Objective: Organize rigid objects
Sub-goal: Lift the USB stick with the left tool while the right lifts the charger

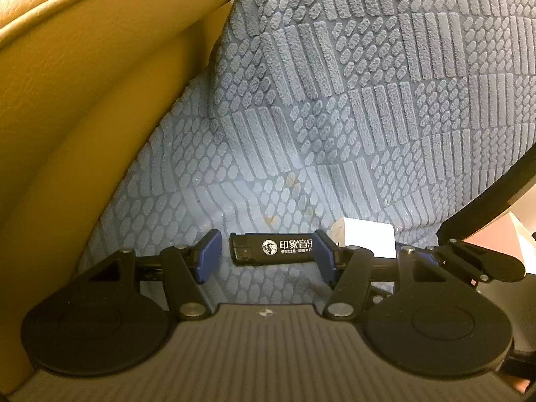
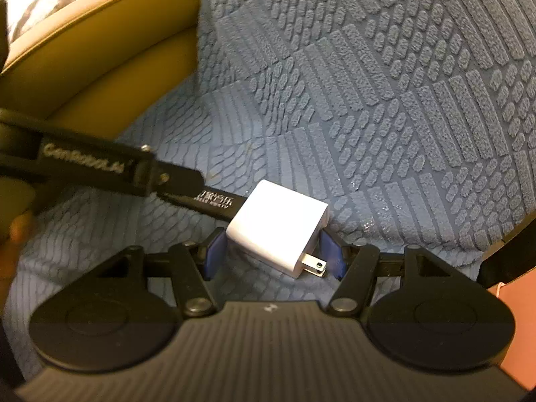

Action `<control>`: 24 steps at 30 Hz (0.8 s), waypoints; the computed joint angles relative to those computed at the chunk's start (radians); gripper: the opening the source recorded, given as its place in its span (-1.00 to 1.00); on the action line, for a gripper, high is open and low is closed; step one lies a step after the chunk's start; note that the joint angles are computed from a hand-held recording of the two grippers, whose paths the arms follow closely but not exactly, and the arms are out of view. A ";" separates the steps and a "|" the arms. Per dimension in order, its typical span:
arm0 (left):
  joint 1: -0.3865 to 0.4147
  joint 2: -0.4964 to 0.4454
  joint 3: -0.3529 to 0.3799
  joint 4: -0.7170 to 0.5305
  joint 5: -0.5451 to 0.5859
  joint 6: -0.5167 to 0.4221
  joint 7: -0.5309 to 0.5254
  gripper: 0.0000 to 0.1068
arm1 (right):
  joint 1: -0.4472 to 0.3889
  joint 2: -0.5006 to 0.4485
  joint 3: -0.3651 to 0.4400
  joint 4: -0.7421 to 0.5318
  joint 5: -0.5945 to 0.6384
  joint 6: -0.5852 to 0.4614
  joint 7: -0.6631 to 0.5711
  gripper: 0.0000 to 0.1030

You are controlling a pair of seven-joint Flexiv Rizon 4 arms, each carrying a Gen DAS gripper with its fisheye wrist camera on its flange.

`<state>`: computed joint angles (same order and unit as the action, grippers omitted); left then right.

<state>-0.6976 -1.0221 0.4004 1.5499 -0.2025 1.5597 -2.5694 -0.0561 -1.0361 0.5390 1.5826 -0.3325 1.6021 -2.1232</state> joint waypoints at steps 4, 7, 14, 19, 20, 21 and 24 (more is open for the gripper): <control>0.018 0.001 -0.022 0.000 0.011 0.015 0.026 0.31 | -0.022 0.040 0.005 0.033 0.027 -0.026 0.013 0.24; 0.018 -0.005 -0.023 -0.009 0.014 0.014 0.054 0.33 | -0.025 0.080 -0.019 0.070 0.070 -0.027 0.053 0.24; -0.113 -0.082 0.158 -0.104 0.040 -0.087 -0.040 0.46 | 0.021 0.150 -0.132 0.165 0.126 0.057 0.194 0.24; -0.161 -0.138 0.250 -0.203 0.086 -0.209 -0.132 0.61 | 0.043 0.176 -0.194 0.214 0.124 0.099 0.304 0.24; -0.167 -0.141 0.259 -0.216 0.099 -0.234 -0.143 0.63 | 0.054 0.175 -0.208 0.218 0.119 0.108 0.320 0.24; -0.170 -0.147 0.268 -0.232 0.110 -0.264 -0.155 0.65 | 0.063 0.172 -0.218 0.220 0.111 0.118 0.334 0.24; -0.171 -0.160 0.278 -0.274 0.133 -0.345 -0.198 0.65 | 0.073 0.166 -0.237 0.225 0.077 0.142 0.364 0.24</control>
